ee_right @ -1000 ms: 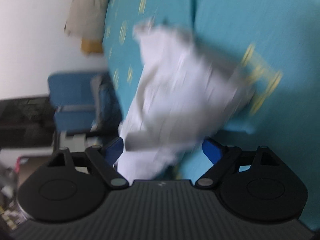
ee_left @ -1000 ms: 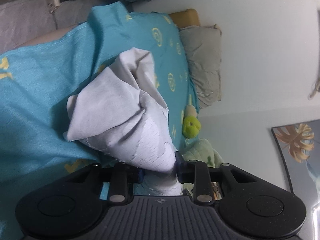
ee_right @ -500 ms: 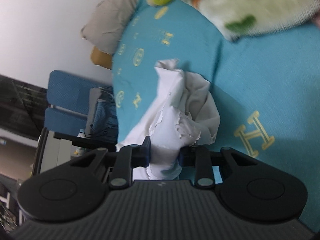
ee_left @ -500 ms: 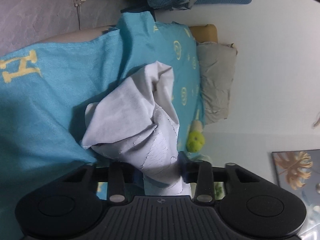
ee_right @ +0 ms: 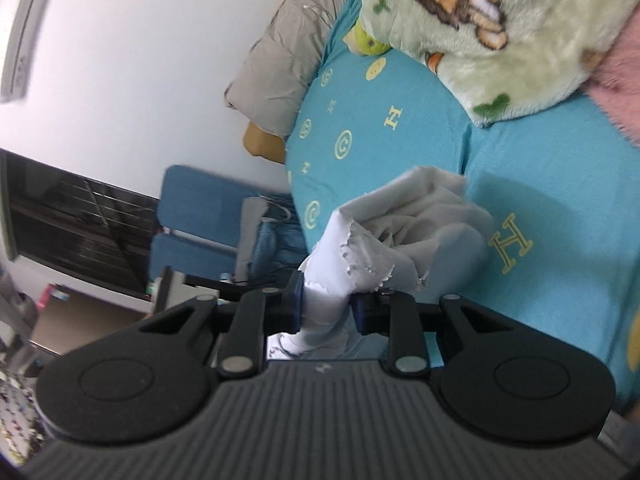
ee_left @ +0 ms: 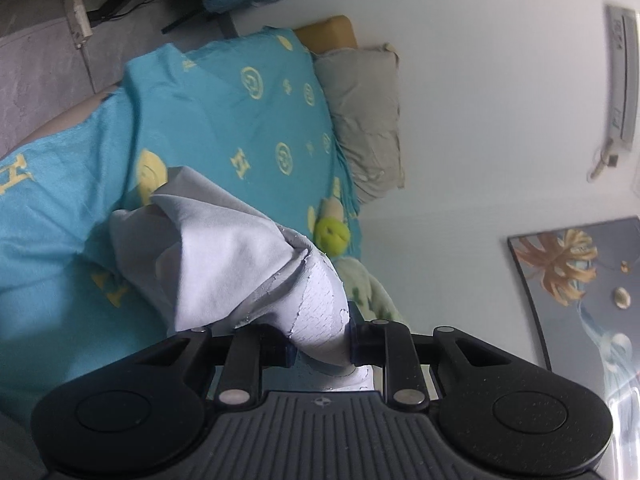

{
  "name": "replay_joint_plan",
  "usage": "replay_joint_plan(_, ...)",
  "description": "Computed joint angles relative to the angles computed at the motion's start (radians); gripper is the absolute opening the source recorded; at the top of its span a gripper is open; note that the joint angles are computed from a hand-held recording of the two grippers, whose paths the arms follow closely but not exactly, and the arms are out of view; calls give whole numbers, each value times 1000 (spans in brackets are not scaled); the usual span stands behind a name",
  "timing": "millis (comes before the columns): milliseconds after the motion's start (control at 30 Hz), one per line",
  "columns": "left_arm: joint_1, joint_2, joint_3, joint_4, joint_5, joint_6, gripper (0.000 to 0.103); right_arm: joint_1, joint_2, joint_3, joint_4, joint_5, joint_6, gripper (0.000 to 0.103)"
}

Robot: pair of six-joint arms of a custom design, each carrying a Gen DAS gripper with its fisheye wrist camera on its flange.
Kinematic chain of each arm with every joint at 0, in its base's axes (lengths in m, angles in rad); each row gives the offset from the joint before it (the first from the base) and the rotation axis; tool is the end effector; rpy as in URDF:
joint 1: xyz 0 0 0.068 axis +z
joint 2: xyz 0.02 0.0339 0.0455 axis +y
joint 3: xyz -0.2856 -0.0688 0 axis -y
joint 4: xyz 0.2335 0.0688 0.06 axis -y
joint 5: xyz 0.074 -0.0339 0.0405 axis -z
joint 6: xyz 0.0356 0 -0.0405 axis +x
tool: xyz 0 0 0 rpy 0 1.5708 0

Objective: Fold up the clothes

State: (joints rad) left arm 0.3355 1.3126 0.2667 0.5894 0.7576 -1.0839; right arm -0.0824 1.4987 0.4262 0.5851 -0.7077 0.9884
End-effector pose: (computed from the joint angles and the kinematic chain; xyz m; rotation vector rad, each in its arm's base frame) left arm 0.2022 0.0446 0.1736 -0.9502 1.8863 -1.2263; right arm 0.2541 0.0022 0.1746 0.6789 2.0719 1.2674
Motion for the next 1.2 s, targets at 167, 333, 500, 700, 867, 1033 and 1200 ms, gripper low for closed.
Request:
replay_joint_plan(167, -315, -121, 135, -161, -203, -95, 24, -219, -119, 132, -289, -142, -138, 27)
replay_joint_plan(333, -612, 168, 492, -155, -386, -163, 24, -406, 26, 499, -535, -211, -317, 27)
replay_joint_plan(500, -762, 588, 1097, -305, -417, -156, 24, -501, 297, 1010, -714, -159, -429, 27)
replay_joint_plan(700, -880, 1106, 1851, -479, -429, -55, 24, -565, 560, 1435, -745, -11, -427, 27)
replay_joint_plan(867, -924, 1396, 2253, -744, -416, 146, 26, -605, 665, 1462, -735, 41, -508, 27)
replay_joint_plan(1033, -933, 1268, 1871, -586, -398, 302, 24, -657, 627, 1191, -665, 9, -629, 27)
replay_joint_plan(1200, -934, 1146, 1556, -492, -392, 417, 25, -712, 557, 923, -584, -58, -702, 27)
